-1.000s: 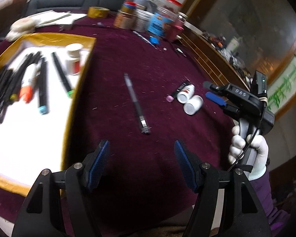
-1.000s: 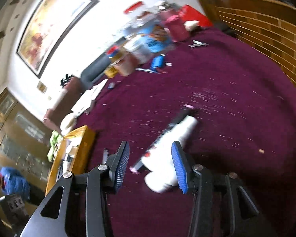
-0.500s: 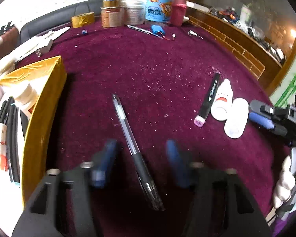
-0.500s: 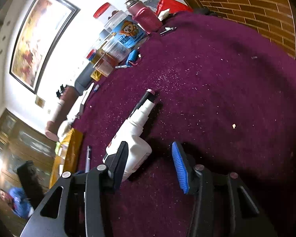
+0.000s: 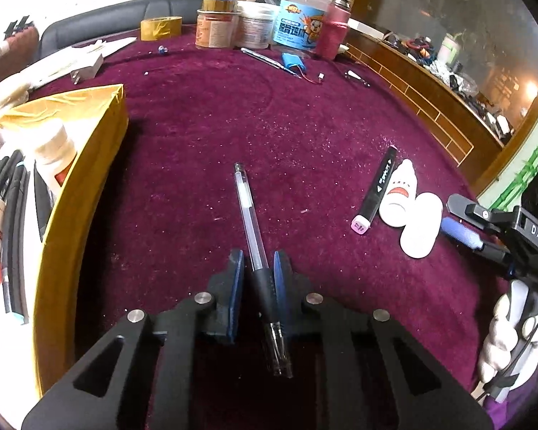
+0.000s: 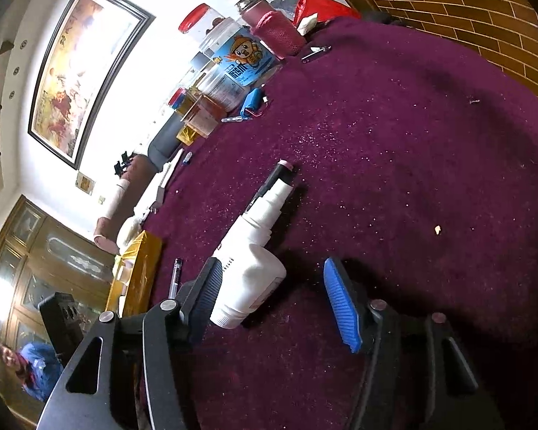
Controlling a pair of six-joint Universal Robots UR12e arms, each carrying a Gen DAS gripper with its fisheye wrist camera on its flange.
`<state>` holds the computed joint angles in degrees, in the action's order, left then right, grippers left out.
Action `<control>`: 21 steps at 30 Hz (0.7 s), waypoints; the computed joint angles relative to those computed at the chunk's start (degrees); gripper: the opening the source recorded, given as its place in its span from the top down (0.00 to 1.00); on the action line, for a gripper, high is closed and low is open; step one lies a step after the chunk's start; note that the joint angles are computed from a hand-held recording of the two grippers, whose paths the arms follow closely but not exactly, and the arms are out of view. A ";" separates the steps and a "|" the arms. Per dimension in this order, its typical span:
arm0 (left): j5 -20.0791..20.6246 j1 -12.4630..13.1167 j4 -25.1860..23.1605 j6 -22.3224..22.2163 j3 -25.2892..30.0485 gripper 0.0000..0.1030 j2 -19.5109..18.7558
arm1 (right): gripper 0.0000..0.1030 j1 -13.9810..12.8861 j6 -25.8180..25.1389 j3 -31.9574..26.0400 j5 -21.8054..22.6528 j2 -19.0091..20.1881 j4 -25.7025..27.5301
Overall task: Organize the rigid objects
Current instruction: 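Lift the clear pen with left while right grasps a small white bottle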
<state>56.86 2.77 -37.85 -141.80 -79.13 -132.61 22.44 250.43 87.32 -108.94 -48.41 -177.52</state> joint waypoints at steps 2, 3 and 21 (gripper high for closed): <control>-0.63 0.10 -0.96 1.49 -0.01 0.91 0.14 | 0.47 0.14 -0.52 -0.76 -0.41 -0.08 2.45; -1.22 0.24 -2.33 2.00 0.37 0.92 0.07 | 0.47 0.24 -1.03 -1.45 -0.70 -0.13 4.59; -17.08 6.81 -11.14 4.31 -2.38 0.92 3.78 | 0.67 1.10 -3.87 -12.19 -2.12 2.50 26.33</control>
